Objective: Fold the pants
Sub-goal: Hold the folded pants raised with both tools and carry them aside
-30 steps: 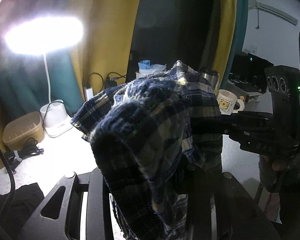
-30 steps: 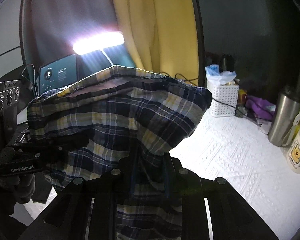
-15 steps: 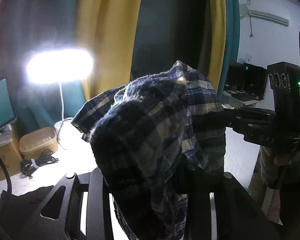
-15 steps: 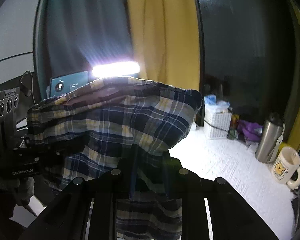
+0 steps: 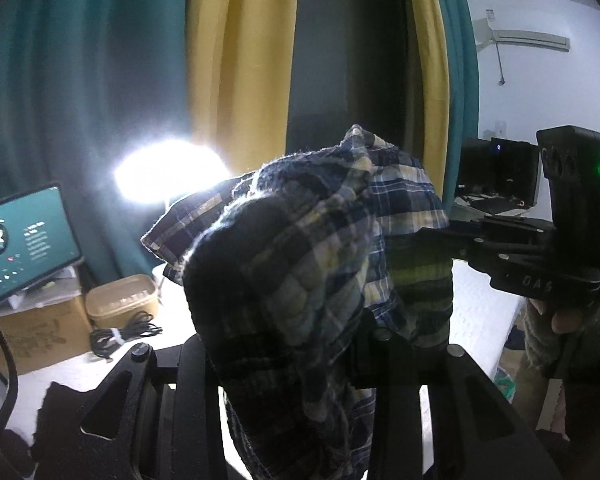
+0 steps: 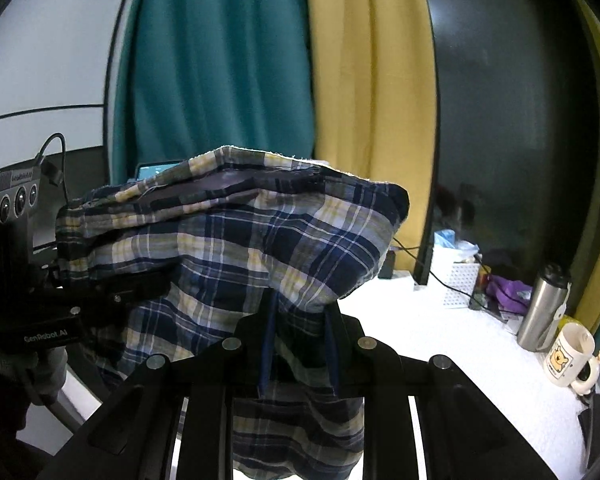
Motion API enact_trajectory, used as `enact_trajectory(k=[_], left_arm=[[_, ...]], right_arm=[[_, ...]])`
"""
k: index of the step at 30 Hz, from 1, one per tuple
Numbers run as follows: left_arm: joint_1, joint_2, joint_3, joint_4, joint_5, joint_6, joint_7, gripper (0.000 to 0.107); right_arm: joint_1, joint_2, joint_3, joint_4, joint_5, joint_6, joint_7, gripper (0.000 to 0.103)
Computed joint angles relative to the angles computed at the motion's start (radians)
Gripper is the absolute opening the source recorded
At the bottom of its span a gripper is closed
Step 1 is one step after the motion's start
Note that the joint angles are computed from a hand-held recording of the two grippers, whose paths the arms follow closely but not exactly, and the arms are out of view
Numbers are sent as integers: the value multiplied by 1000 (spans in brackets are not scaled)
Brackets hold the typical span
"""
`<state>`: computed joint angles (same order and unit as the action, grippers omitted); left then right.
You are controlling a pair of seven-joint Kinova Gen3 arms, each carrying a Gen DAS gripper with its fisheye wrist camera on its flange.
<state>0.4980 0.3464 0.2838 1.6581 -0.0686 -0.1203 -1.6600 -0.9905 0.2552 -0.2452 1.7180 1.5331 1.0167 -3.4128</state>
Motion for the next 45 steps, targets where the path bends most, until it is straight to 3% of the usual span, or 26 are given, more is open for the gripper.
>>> enact_trajectory(k=[12,20,26,31,45], left_arm=[[-50,-108,-19,195,-28,-159,35,33],[-104,-153,-24,252,-88,-184,87,33],[-105,-170,-50,285,-66,-198,88,33],[-128,-152,-43,284,-82,-174,118,33],[-208,-21,63,111,-134,41,109,33]], right_arm=[[-56,49,8,-76,29,21,63,22],[-99,96,33,-141,46,21,67,22],[-85,133,62,-186,27,-61,103,22],[-75,167,90,-225,-24,-128,140,22],[2,238,191,-241,-125,-320,85,22]])
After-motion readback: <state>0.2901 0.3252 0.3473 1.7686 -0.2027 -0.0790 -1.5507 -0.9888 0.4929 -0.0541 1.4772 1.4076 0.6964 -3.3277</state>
